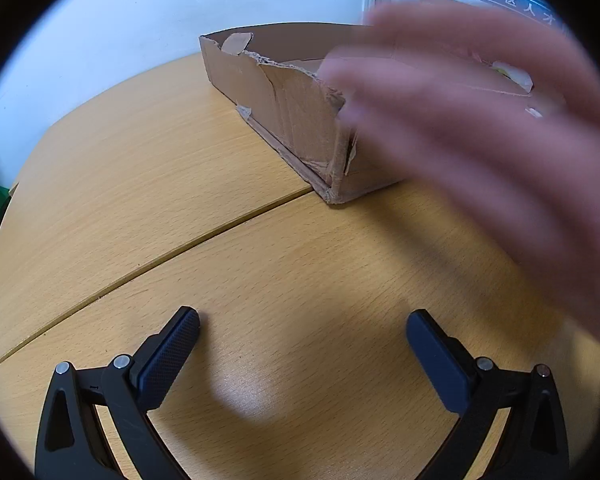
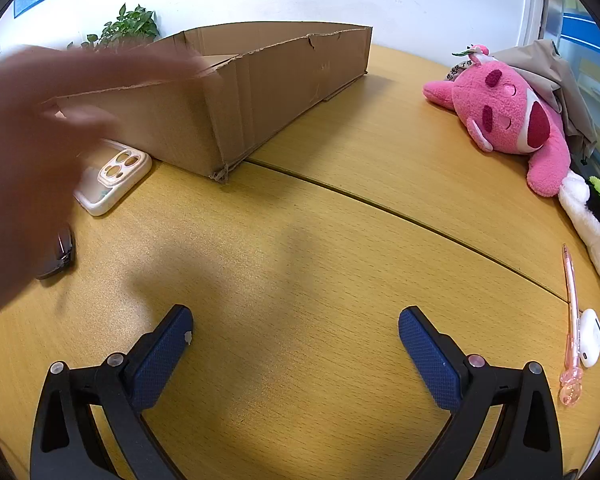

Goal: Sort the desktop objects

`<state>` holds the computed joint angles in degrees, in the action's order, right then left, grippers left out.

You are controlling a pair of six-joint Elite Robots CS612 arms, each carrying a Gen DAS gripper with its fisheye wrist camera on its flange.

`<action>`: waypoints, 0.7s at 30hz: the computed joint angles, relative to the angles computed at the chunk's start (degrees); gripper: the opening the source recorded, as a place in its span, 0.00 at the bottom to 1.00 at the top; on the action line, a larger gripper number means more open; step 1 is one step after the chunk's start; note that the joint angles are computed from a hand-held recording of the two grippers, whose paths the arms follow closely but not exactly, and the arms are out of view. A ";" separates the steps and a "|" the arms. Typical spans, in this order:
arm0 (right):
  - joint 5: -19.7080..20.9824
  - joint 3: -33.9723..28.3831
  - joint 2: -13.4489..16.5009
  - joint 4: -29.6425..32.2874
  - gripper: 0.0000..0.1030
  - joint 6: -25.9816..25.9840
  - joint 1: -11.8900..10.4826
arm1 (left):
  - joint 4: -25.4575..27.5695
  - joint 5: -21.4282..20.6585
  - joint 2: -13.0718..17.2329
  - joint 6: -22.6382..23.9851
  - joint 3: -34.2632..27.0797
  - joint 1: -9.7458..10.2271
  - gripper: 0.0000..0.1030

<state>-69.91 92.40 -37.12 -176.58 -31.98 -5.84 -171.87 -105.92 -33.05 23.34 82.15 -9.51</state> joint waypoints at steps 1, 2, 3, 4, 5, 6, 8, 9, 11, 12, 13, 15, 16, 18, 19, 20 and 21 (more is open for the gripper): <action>0.00 0.00 0.00 0.00 1.00 0.00 0.00 | -0.02 0.00 -0.01 0.00 0.02 0.00 1.00; 0.03 -0.02 0.01 0.03 1.00 -0.03 -0.01 | 0.01 0.02 -0.01 -0.02 0.00 -0.02 1.00; 0.03 -0.02 0.01 0.03 1.00 -0.03 -0.01 | -0.03 0.02 -0.03 -0.02 0.06 -0.02 1.00; 0.03 -0.02 0.01 0.03 1.00 -0.03 -0.01 | 0.00 0.00 -0.02 -0.01 0.02 0.00 1.00; 0.04 -0.34 0.18 0.19 1.00 -0.05 -0.01 | 0.01 0.01 -0.01 -0.03 0.01 -0.01 1.00; 0.04 -0.34 0.18 0.19 1.00 -0.05 -0.01 | 0.01 0.03 -0.01 -0.04 -0.02 -0.03 1.00; 0.07 -0.39 0.20 0.24 1.00 -0.08 -0.02 | 0.05 0.03 0.00 -0.05 -0.05 -0.03 1.00; 0.07 -0.39 0.20 0.24 1.00 -0.08 -0.02 | 0.05 0.03 0.00 -0.05 -0.05 -0.03 1.00; 0.09 -0.39 0.20 0.26 1.00 -0.12 -0.03 | 0.01 0.05 -0.04 -0.07 0.02 -0.04 1.00; 0.08 -0.37 0.20 0.23 1.00 -0.10 -0.01 | 0.06 0.05 -0.01 -0.07 -0.06 -0.04 1.00; 0.07 -0.38 0.21 0.23 1.00 -0.10 -0.01 | 0.04 0.05 -0.03 -0.07 -0.02 -0.04 1.00; 0.12 -0.44 0.22 0.31 1.00 -0.16 -0.04 | 0.07 0.05 -0.01 -0.09 -0.07 -0.04 1.00; 0.08 -0.43 0.23 0.26 1.00 -0.12 -0.01 | 0.05 0.05 -0.03 -0.09 -0.03 -0.04 1.00; 0.13 -0.45 0.23 0.32 1.00 -0.15 -0.03 | 0.09 0.06 0.00 -0.10 -0.10 -0.04 1.00; 0.13 -0.48 0.24 0.33 1.00 -0.16 -0.03 | 0.19 -0.12 0.01 0.06 -0.14 0.01 1.00; 0.09 -0.51 0.26 0.33 1.00 -0.05 -0.02 | 0.31 -0.23 0.00 0.26 -0.20 -0.01 1.00; -0.04 -0.64 0.37 0.26 1.00 0.40 -0.03 | 0.35 -0.30 0.00 0.35 -0.20 0.01 1.00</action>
<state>-69.95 91.76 -36.75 -176.32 -31.58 -5.87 -171.52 -106.22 -33.05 23.70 81.95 -9.50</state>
